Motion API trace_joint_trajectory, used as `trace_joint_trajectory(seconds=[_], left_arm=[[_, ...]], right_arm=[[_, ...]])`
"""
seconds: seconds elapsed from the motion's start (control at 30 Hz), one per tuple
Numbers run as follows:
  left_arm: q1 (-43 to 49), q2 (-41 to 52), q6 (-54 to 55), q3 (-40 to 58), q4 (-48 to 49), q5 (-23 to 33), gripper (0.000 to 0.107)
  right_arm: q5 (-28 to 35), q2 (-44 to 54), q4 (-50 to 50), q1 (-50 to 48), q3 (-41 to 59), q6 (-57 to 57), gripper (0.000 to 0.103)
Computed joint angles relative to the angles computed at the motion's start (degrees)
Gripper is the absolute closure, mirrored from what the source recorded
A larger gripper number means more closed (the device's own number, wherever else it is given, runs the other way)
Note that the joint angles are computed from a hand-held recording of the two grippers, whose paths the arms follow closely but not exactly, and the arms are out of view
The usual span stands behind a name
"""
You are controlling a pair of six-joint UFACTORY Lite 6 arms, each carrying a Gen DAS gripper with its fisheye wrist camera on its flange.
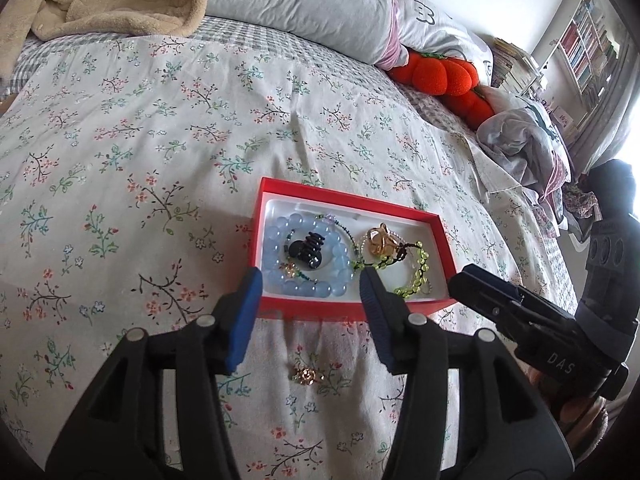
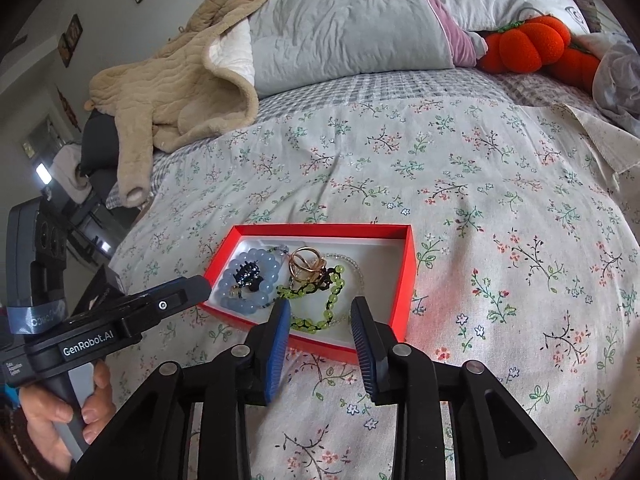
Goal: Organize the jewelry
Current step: 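Close the left tool on the gold hoop earring beside the box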
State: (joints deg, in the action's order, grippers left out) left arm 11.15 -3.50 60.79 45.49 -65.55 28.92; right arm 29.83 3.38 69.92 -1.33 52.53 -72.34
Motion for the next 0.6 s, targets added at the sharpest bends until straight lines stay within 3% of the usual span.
trace_joint_trajectory(seconds=[0.03, 0.17, 0.6], left_arm=[[0.17, -0.37, -0.43, -0.33, 0.60, -0.11, 0.050], [0.70, -0.91, -3.85, -1.01, 4.39, -0.06, 0.042], [-0.65, 0.28, -15.56, -4.32, 18.96, 0.26, 0.040]], right_arm=[[0.43, -0.55, -0.04, -0.41, -0.26, 0.23, 0.049], [1.30, -2.50, -0.88, -1.66, -1.09, 0.96, 0.049], [-2.61, -4.39, -12.06, 0.15, -5.57, 8.90, 0.049]])
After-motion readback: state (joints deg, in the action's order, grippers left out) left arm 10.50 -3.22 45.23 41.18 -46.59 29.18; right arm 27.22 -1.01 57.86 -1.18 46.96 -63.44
